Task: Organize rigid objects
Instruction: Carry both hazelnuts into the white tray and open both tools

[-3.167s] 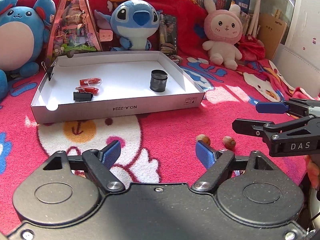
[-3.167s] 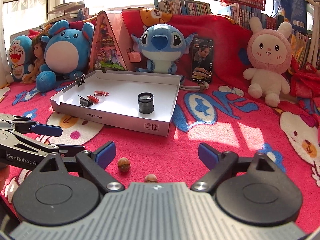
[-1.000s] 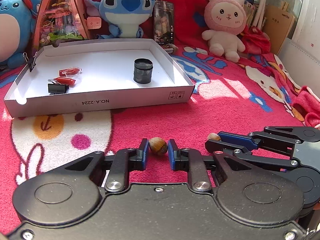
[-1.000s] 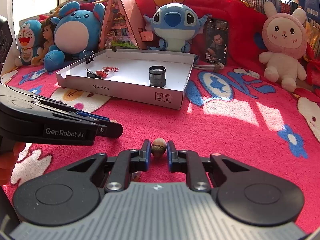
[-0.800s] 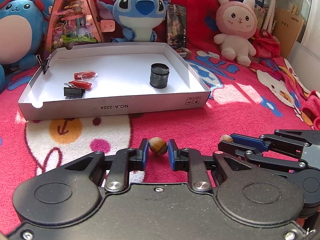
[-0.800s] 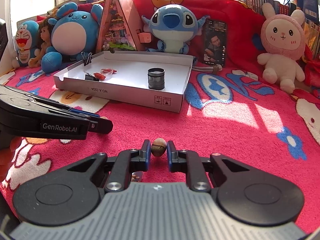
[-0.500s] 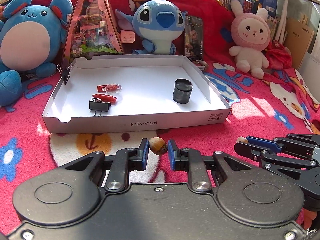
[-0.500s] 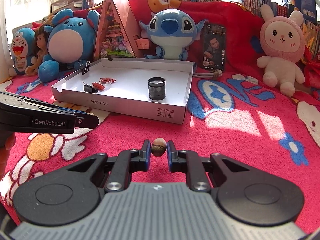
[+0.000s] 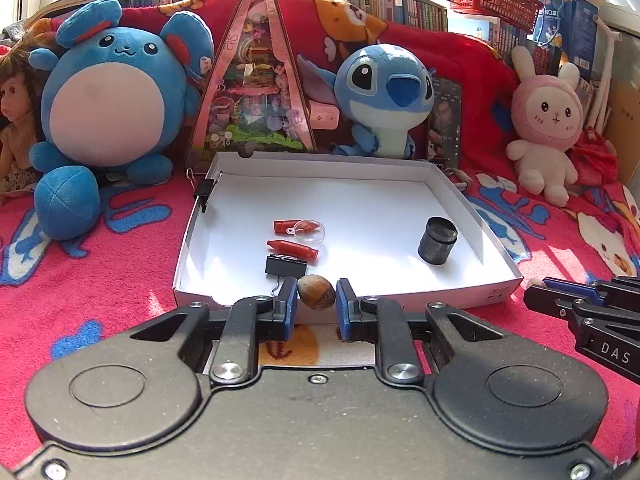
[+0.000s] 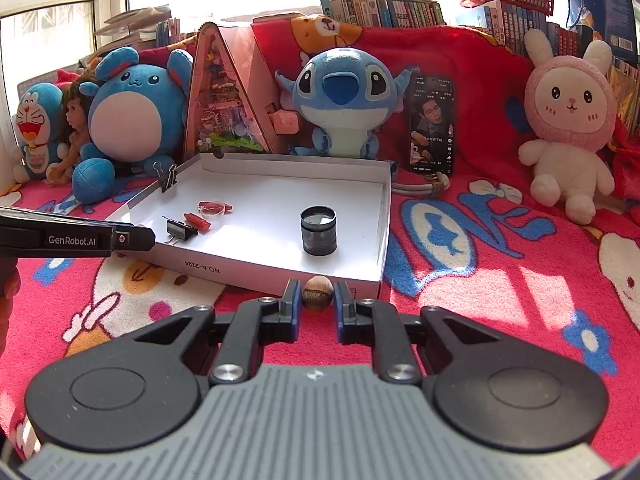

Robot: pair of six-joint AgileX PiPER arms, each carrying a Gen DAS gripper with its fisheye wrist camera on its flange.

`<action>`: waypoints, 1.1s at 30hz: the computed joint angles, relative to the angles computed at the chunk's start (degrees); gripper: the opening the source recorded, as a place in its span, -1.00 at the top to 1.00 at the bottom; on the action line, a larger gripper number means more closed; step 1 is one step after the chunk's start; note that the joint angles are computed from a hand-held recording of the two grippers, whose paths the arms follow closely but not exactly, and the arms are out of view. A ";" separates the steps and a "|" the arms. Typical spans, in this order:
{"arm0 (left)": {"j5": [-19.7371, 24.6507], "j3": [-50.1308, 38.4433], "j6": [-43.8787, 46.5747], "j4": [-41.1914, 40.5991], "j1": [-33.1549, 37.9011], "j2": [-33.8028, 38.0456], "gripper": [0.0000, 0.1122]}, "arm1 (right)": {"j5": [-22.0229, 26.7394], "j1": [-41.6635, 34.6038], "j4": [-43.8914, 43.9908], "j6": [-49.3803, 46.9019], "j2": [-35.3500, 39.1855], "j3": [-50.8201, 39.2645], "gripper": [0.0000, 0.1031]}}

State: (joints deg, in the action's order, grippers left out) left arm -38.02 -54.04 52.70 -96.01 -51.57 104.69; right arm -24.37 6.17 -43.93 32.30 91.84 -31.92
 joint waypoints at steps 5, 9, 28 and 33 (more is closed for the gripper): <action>1.66 1.68 -1.28 2.58 1.95 -1.60 0.65 | 1.38 1.44 1.82 -0.65 0.59 -2.04 0.60; 2.21 1.83 -1.61 2.94 2.75 -1.73 0.65 | 2.05 2.64 3.84 -1.88 0.89 -2.97 0.60; 3.04 -1.50 0.16 1.45 5.32 2.41 0.65 | 4.36 5.28 11.57 -5.74 6.17 -7.83 0.60; 3.42 -1.95 0.08 1.33 6.44 3.19 0.65 | 4.91 4.89 10.19 -3.57 7.33 -9.30 0.60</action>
State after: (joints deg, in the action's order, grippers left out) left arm -34.60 -55.99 52.77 -94.68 -45.13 107.89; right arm -19.46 11.06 -33.74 28.73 99.17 -41.23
